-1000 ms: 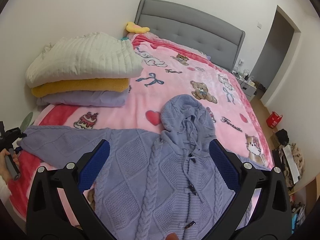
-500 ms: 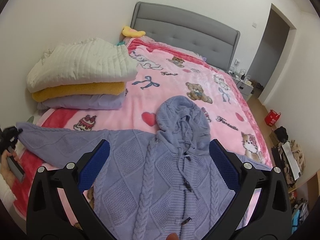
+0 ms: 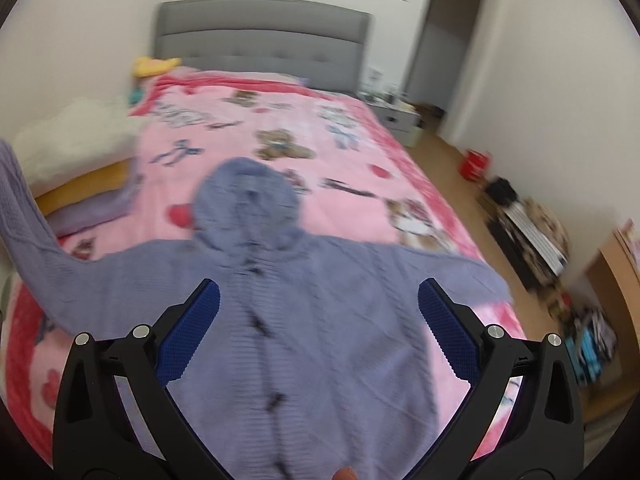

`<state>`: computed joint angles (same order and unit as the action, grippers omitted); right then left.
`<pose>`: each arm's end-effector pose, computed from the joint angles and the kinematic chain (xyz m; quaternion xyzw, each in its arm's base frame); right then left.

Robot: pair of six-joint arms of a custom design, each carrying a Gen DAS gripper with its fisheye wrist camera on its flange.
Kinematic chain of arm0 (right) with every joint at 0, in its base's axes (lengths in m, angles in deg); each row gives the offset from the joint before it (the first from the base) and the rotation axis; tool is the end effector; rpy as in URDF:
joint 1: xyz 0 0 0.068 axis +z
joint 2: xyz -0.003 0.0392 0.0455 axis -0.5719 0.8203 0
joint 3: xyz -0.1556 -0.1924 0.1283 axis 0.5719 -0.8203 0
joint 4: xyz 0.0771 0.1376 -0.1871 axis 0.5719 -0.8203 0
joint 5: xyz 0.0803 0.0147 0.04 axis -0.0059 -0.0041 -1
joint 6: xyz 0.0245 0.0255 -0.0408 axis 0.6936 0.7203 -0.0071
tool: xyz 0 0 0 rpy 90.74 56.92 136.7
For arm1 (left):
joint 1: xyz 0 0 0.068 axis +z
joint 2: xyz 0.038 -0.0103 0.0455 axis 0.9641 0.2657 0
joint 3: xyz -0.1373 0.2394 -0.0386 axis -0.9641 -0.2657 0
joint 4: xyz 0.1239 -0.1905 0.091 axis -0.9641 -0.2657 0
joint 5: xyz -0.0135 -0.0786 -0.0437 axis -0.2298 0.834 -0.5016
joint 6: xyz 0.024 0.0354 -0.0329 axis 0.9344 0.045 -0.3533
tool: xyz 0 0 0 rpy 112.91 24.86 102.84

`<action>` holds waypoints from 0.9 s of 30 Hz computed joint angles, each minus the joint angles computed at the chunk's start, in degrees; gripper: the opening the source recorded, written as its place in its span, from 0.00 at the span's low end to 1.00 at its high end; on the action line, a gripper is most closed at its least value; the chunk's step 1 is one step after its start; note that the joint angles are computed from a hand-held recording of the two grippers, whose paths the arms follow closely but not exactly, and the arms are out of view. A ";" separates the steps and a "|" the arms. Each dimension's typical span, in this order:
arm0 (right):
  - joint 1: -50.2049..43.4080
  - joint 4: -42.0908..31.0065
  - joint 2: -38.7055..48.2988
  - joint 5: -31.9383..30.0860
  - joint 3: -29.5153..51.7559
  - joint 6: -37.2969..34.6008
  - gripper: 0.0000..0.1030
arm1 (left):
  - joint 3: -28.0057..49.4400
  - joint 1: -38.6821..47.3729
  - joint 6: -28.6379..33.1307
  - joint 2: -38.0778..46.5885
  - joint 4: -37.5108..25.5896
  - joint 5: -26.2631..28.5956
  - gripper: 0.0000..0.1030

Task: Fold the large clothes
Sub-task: 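Lift the sleeve with the left tool and lay it across the cardigan body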

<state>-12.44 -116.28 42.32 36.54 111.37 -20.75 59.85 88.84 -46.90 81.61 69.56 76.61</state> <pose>0.2162 0.0727 0.3556 -0.0019 0.9132 -0.0902 0.3974 0.2772 0.0636 0.3537 -0.3081 0.7128 -0.2163 0.5918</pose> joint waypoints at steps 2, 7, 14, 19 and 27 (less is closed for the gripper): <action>-9.48 2.44 -2.90 -4.92 -3.48 -4.53 0.92 | 3.62 -8.86 0.34 3.54 -0.79 -5.92 0.13; -31.48 8.46 -3.02 -19.22 -7.84 -16.17 0.92 | 11.40 -28.53 -2.07 13.49 -0.71 -18.98 0.13; -52.38 17.53 9.62 -33.71 -7.91 -34.34 0.92 | 36.60 -46.10 0.16 41.19 -9.19 -28.60 0.13; -57.59 23.58 17.87 -38.17 -8.51 -42.40 0.92 | 46.12 -50.93 0.30 53.86 -12.81 -30.55 0.14; -59.17 28.19 24.54 -37.24 -10.34 -41.62 0.92 | 57.00 -50.93 2.17 68.19 -20.71 -21.19 0.28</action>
<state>-71.61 -88.09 66.86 -0.70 101.03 -62.37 116.85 37.91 -44.72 149.80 48.85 55.42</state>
